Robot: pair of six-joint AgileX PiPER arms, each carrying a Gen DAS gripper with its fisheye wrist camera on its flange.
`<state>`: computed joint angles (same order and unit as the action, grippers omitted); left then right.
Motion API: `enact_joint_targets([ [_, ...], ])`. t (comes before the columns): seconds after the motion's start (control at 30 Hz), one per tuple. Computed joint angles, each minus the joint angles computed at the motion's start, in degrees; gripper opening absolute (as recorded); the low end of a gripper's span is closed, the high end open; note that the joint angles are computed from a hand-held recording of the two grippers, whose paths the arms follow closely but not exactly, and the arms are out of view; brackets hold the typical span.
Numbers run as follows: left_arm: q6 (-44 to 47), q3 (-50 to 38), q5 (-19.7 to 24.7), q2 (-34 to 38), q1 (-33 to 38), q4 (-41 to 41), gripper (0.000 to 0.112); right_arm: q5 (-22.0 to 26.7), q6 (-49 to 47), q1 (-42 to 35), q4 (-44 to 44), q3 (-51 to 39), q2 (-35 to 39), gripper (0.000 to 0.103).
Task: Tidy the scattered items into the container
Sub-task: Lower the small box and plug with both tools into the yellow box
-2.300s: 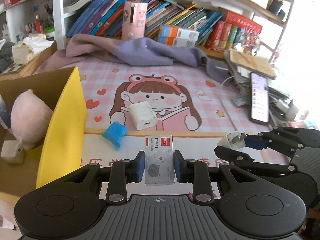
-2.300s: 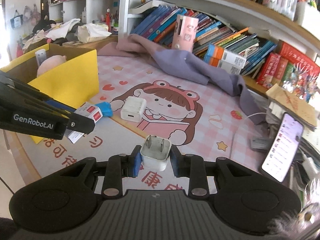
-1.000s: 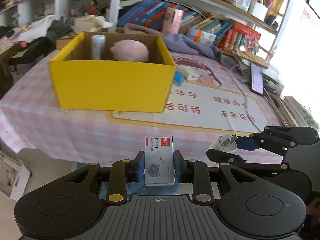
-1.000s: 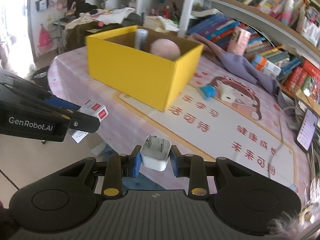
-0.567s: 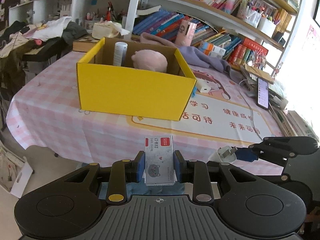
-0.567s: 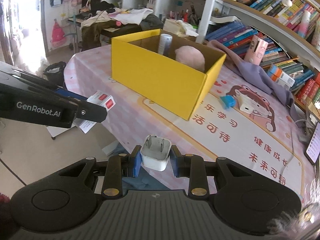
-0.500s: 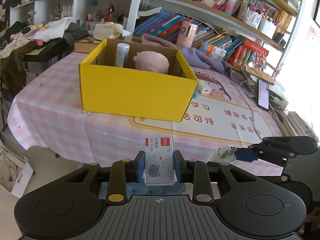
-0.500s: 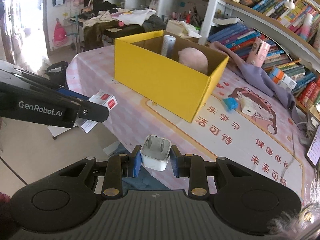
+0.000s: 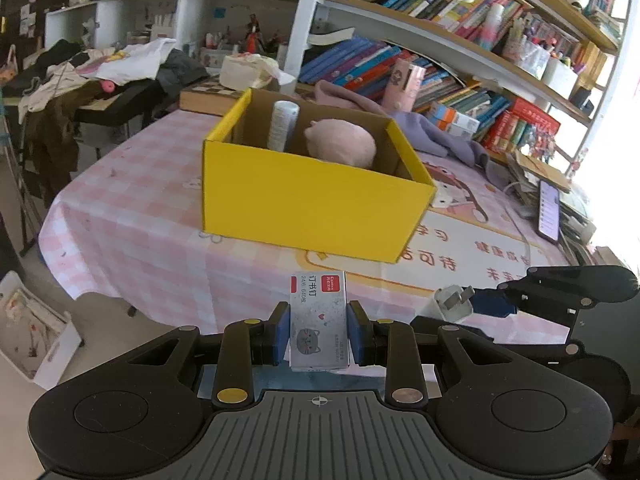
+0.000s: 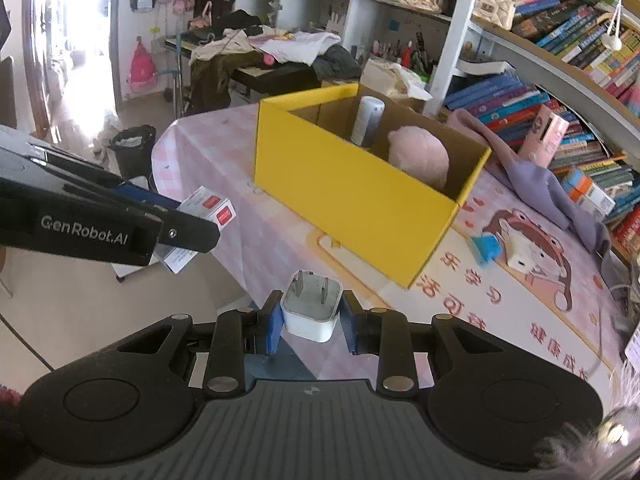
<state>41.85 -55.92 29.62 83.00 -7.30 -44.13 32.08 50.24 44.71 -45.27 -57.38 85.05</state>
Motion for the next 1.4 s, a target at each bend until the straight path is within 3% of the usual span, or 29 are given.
enact_joint_targets([
  [0.2, -4.09, -4.64, -1.70, 3.24, -0.23, 4.07, 0.029, -5.36, -6.73, -4.19, 3.62, -3.80, 3.63, 0.028],
  [0.43, -8.17, -16.52, -1.52, 9.61, -1.30, 7.92, 0.029, -11.19, -18.13, -9.80, 9.97, -10.84, 7.31, 0.028],
  [0.77, -21.26, -35.92, 1.33, 22.30, -5.69, 21.66, 0.029, -14.01, -39.66, -20.21, 30.57, -23.10, 14.39, 0.028],
  [0.9, -26.07, -44.65, 4.47, 28.34, -6.56, 26.39, 0.029, -11.29, -48.38, -23.06, 38.53, -29.33, 19.26, 0.028],
  [1.07, -30.10, -57.88, 11.57, 37.30, -7.00, 30.25, 0.029, -5.55, -55.64, -25.52, 45.84, -36.80, 25.13, 0.028],
  [1.4, -32.68, -83.21, 28.36, 54.41, -8.88, 34.22, 0.029, 7.98, -56.92, -26.70, 44.61, -53.54, 37.58, 0.027],
])
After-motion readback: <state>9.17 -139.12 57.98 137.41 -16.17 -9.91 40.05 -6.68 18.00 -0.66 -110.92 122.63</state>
